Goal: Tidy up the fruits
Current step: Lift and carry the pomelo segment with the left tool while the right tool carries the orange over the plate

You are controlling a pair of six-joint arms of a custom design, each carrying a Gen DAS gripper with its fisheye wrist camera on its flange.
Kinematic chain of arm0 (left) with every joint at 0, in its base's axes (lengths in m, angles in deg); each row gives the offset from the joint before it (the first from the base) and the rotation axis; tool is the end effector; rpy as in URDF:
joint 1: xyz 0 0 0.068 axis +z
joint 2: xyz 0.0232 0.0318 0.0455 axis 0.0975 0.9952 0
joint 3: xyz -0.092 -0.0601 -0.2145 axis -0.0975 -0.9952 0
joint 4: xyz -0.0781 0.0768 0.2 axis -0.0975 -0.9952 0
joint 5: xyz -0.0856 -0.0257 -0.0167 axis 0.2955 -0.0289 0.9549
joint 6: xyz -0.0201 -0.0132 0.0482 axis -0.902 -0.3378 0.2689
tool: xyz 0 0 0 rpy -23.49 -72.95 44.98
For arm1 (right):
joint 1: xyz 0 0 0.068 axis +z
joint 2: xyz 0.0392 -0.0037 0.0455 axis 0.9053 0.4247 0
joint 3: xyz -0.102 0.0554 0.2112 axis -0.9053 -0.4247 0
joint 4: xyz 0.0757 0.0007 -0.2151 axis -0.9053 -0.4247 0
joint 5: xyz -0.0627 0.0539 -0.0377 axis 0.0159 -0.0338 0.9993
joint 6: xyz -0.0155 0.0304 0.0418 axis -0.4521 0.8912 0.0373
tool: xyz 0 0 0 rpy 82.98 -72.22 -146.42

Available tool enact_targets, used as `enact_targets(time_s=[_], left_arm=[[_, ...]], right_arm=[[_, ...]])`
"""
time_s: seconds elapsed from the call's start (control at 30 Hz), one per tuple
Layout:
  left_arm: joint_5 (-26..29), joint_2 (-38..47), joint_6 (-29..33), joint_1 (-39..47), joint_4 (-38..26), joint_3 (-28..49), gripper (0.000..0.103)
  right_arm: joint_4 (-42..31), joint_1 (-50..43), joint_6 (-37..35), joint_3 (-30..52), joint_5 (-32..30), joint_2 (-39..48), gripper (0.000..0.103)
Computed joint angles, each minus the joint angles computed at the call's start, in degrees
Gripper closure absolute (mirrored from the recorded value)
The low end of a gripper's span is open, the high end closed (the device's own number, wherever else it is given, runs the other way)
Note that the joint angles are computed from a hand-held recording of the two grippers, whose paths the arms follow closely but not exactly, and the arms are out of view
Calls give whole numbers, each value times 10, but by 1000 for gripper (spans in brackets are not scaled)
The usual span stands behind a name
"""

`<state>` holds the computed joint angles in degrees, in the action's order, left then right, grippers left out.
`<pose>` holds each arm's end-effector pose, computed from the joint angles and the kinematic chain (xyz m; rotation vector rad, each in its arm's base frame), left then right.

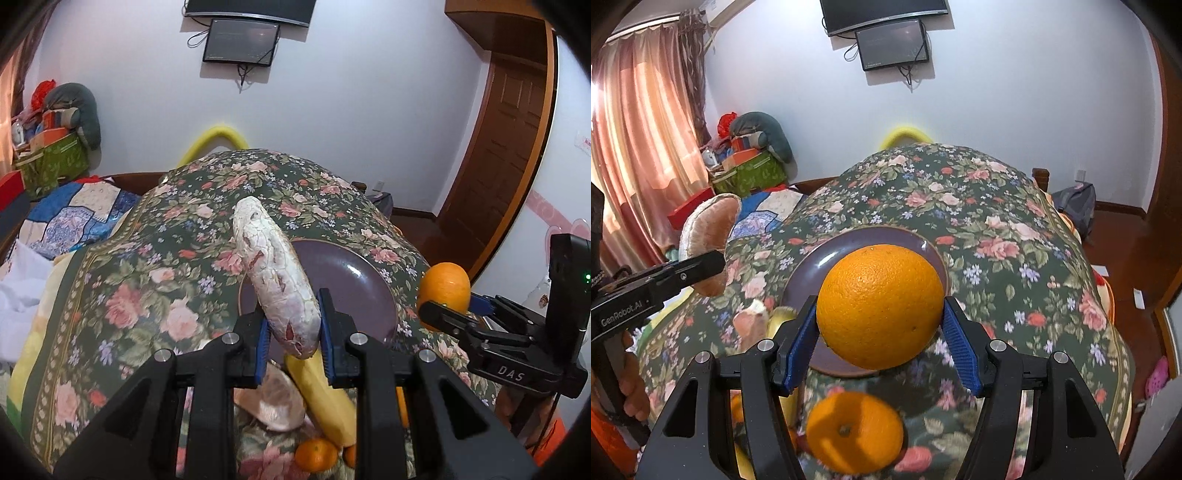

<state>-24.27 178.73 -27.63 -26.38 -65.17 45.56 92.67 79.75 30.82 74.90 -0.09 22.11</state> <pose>0.3341 -0.2092 0.1914 0.3729 2.1984 -0.4545 0.2817 0.0738 0.1739 -0.0158 2.2210 0.2395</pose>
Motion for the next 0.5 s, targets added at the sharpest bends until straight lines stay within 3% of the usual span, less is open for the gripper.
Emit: enact_targets(time_s=[0.27, 0.5], left_arm=[[-3, 73, 22, -2, -36, 98, 80], [18, 157, 39, 7, -105, 219, 80]], right_arm=[[-1, -14, -15, 55, -9, 63, 42], [-32, -29, -36, 123, -21, 126, 42]])
